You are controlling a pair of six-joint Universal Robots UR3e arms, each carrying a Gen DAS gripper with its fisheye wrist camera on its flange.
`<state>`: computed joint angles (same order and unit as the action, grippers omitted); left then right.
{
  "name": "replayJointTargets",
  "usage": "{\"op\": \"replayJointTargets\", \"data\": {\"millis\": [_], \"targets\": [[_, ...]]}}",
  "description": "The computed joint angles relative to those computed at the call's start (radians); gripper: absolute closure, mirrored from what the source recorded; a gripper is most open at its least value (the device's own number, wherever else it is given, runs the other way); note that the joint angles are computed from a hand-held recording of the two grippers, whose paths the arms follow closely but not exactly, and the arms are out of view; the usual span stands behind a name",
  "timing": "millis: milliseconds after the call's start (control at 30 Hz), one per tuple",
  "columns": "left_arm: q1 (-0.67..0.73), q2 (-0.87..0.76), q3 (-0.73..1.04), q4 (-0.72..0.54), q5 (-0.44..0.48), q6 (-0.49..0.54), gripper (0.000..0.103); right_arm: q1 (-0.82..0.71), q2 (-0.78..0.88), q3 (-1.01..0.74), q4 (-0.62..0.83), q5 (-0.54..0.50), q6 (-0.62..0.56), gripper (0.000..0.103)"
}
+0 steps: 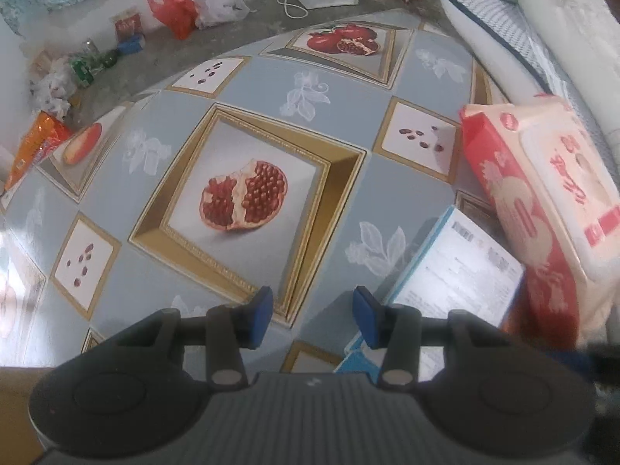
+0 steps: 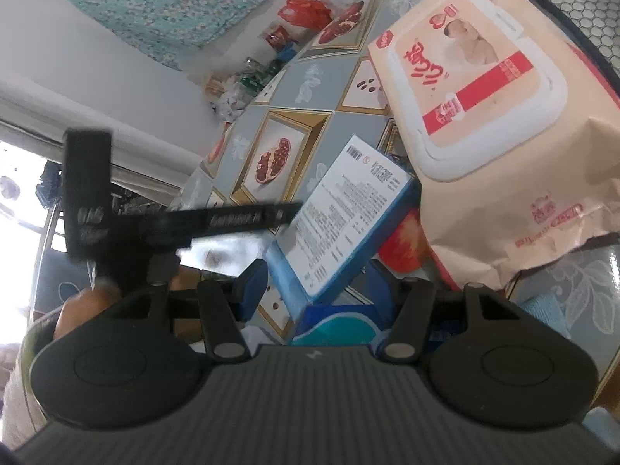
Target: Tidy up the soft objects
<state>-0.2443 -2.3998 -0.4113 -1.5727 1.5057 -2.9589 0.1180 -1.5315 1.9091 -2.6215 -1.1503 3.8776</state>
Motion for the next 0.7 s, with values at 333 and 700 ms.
{"op": "replayJointTargets", "data": {"millis": [333, 700], "targets": [[0.094, 0.156, -0.184, 0.063, -0.197, 0.055, 0.045, -0.011, 0.075, -0.078, 0.058, -0.008, 0.078, 0.045], [0.111, 0.202, -0.282, 0.057, -0.179, 0.067, 0.047, 0.048, 0.312, -0.409, 0.268, -0.062, 0.094, 0.036]]}}
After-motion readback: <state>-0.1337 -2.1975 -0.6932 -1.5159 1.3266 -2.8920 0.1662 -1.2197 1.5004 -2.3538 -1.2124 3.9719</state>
